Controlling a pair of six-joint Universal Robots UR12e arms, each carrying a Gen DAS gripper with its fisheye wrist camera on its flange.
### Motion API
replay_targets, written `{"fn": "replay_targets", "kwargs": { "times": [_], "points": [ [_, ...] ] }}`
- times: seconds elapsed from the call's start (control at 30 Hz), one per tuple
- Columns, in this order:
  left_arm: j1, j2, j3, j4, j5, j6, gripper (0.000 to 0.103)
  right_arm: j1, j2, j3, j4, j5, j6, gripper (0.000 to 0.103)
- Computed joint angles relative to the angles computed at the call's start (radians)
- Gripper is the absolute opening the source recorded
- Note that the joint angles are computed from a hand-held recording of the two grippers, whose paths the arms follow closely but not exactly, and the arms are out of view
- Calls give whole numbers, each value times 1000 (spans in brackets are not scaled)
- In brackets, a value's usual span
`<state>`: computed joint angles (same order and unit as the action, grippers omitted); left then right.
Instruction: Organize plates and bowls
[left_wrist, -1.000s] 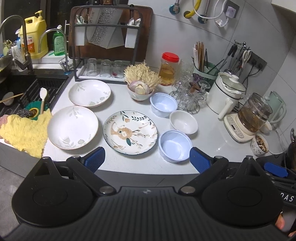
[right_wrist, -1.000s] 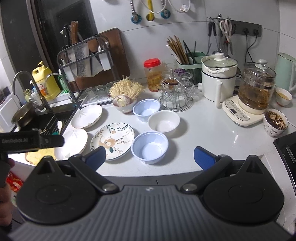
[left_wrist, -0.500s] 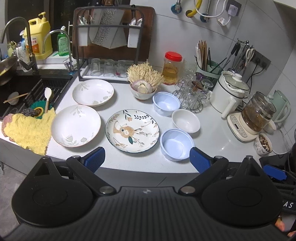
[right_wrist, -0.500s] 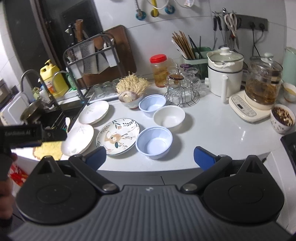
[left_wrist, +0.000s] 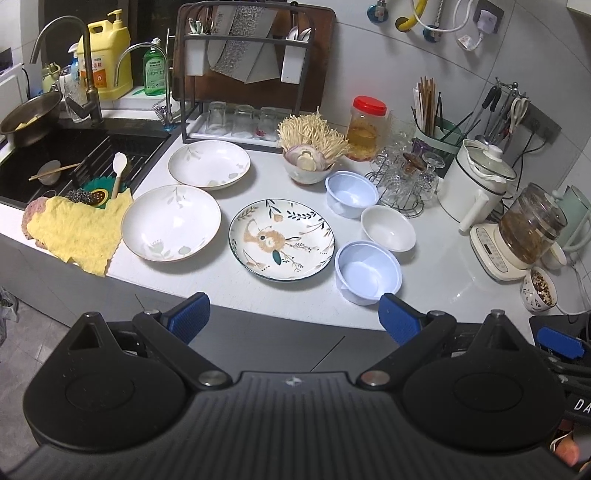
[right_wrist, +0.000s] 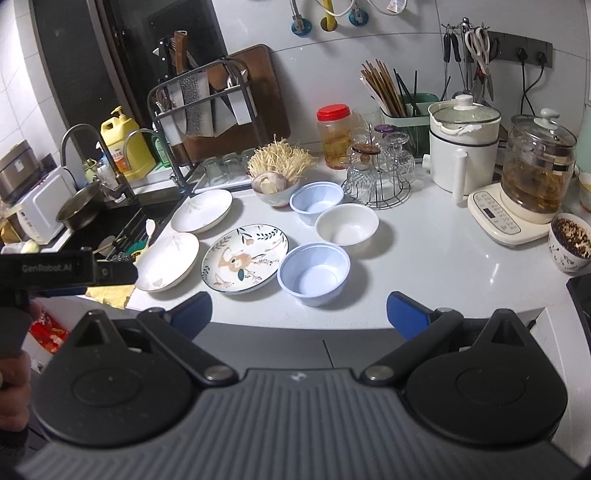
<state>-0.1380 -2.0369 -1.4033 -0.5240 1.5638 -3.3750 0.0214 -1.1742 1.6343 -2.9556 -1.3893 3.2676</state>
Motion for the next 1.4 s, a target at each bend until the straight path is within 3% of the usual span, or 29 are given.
{"fn": "replay_targets", "kwargs": {
  "times": [0.23,0.5,0.83,1.1,1.4],
  "points": [
    [29,-22,7,15,-56,71,99,34,25,-23,-4,-66,54,103],
    [78,-45,49,-39,-131,165,99,87,68,-96,29,-137,141,103],
    [147,-93,107,-78,-215,217,99,138,131,-187,62,-186,187,102],
    [198,-156,186,-132,-295,269,99,179,202,-293,116,-249,242,98],
    [248,-230,287,-199,-332,345,99,215,301,-434,169,-257,332,98]
  ]
}}
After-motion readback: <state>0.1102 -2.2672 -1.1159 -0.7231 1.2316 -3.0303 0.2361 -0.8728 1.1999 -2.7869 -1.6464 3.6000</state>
